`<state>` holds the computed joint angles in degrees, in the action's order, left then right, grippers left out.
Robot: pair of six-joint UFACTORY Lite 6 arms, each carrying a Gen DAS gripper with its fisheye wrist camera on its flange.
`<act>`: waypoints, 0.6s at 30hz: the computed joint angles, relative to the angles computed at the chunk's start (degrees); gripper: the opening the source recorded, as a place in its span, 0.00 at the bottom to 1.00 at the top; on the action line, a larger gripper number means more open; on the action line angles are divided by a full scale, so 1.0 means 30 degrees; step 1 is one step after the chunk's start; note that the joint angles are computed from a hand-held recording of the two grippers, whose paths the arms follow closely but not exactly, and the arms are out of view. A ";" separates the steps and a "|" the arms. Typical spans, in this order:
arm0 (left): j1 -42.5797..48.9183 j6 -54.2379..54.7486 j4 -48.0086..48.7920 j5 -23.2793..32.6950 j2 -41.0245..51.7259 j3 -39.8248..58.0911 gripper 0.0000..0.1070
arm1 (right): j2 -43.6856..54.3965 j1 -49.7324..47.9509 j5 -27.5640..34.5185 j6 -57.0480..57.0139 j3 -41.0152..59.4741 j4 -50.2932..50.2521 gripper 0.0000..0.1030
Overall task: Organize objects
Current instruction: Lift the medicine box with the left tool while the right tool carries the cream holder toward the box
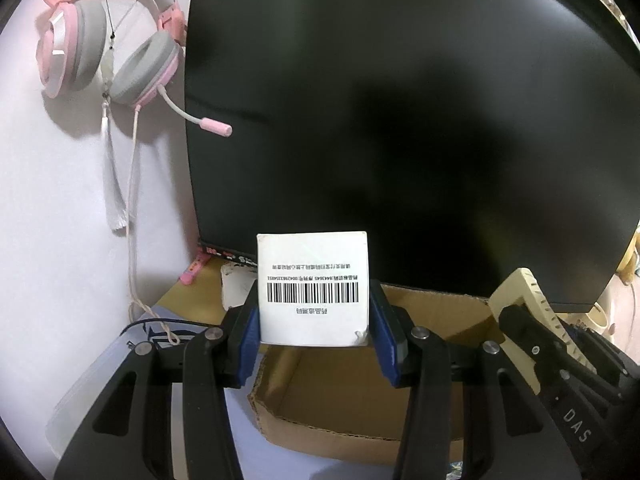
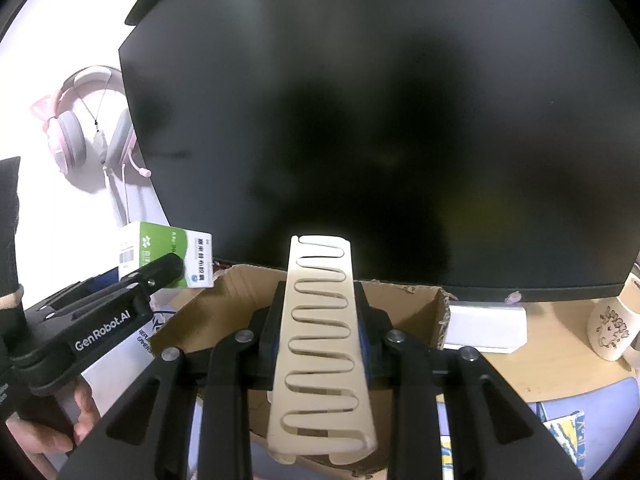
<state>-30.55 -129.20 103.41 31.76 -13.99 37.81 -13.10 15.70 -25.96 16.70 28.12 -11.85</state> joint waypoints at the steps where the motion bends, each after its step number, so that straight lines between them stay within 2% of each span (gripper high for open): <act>1: 0.0048 -0.0188 0.0151 -0.0109 0.0155 0.0062 0.44 | 0.0049 0.0171 -0.0066 -0.0519 -0.0035 0.0526 0.29; 12: 0.0385 -0.0958 0.0814 -0.0931 0.2001 0.1091 0.44 | 0.1771 0.1049 -0.0205 -0.2520 0.0694 0.2680 0.29; 18: -0.0170 -0.0355 0.0059 -0.0700 0.2595 0.1567 0.44 | 0.2212 0.0708 -0.0010 -0.2039 0.0900 0.2217 0.29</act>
<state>-31.06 -130.26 103.59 29.66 -6.21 42.51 -6.46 17.82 -25.99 10.59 30.82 -5.20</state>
